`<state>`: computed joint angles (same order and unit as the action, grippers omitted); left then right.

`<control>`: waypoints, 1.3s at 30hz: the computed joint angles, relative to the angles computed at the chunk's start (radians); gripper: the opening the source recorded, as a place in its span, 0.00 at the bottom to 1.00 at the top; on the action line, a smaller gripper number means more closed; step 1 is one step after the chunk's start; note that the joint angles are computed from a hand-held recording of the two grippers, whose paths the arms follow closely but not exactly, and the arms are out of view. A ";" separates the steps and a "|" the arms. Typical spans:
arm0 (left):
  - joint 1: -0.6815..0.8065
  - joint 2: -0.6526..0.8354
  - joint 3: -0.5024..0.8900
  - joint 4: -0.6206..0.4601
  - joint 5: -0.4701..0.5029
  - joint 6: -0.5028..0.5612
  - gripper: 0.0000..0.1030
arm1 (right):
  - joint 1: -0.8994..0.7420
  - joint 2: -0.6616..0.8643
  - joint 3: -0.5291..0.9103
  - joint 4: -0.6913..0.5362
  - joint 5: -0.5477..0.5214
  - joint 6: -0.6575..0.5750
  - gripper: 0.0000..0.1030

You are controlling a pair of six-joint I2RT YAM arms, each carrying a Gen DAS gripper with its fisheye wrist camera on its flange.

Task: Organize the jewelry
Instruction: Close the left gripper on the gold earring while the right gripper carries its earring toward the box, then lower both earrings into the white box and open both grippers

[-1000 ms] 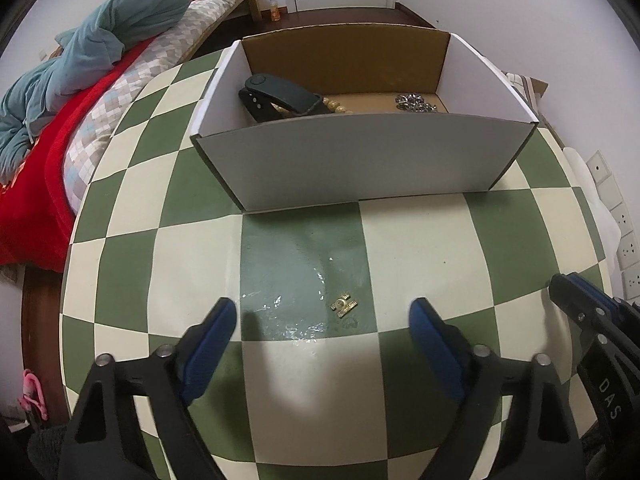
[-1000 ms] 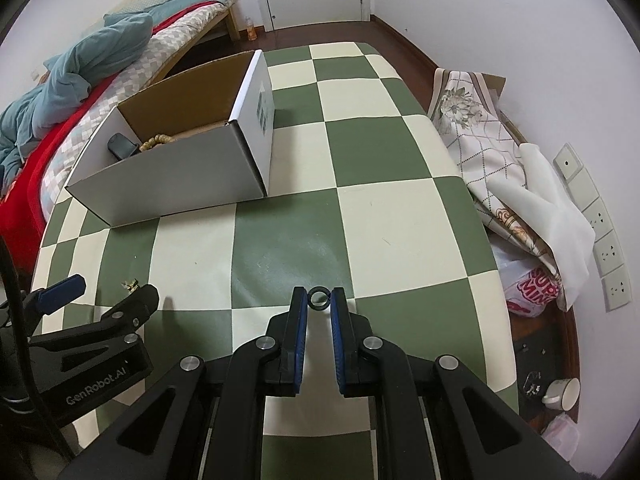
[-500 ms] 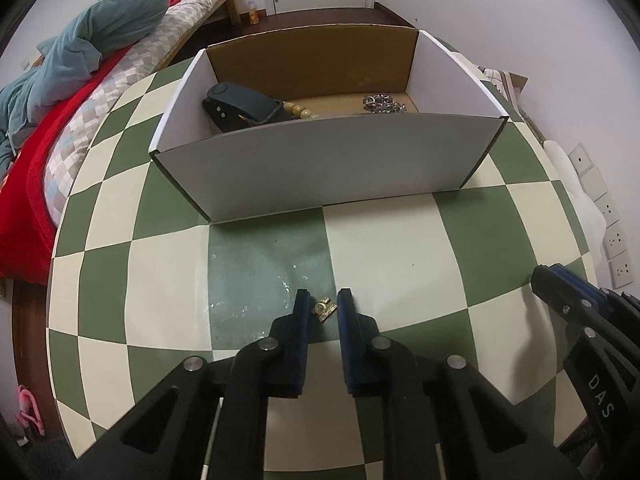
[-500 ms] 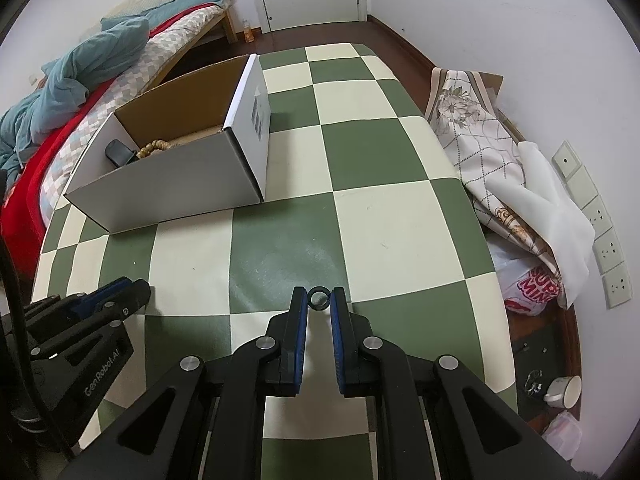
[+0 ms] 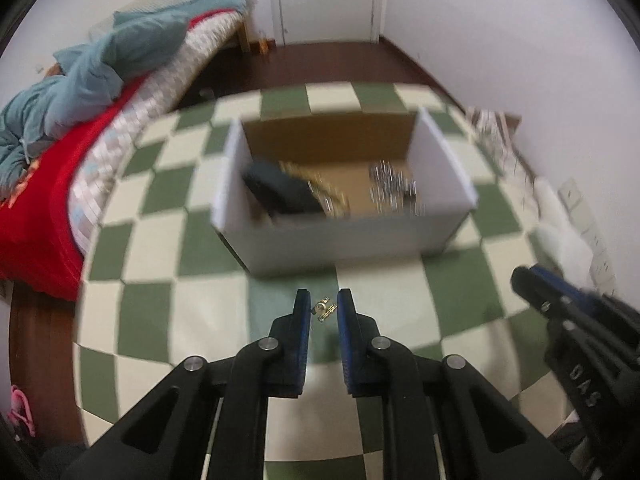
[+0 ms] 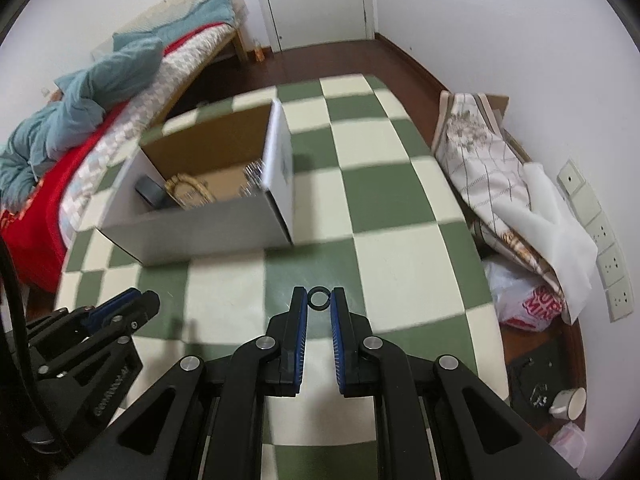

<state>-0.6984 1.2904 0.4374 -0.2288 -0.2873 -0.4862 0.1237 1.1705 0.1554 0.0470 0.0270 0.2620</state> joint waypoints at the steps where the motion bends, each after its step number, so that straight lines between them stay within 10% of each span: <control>1: 0.023 -0.041 0.020 -0.036 -0.002 0.019 0.10 | 0.005 -0.034 0.023 -0.041 -0.003 0.002 0.12; 17: 0.304 0.142 0.380 -0.087 0.101 0.232 0.10 | 0.076 0.242 0.483 -0.092 0.050 -0.042 0.12; 35: 0.338 0.287 0.450 -0.085 0.177 0.213 0.15 | 0.034 0.522 0.618 -0.090 -0.009 -0.077 0.21; 37: 0.334 0.276 0.460 -0.109 0.145 0.206 0.31 | 0.035 0.506 0.614 -0.109 -0.008 -0.075 0.48; 39: 0.325 0.253 0.454 -0.119 0.101 0.201 0.74 | 0.035 0.481 0.604 -0.127 -0.003 -0.076 0.65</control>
<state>-0.3729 1.5436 0.8915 -0.3475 -0.1859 -0.2855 0.1586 1.6516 0.7593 -0.0799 0.0241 0.1856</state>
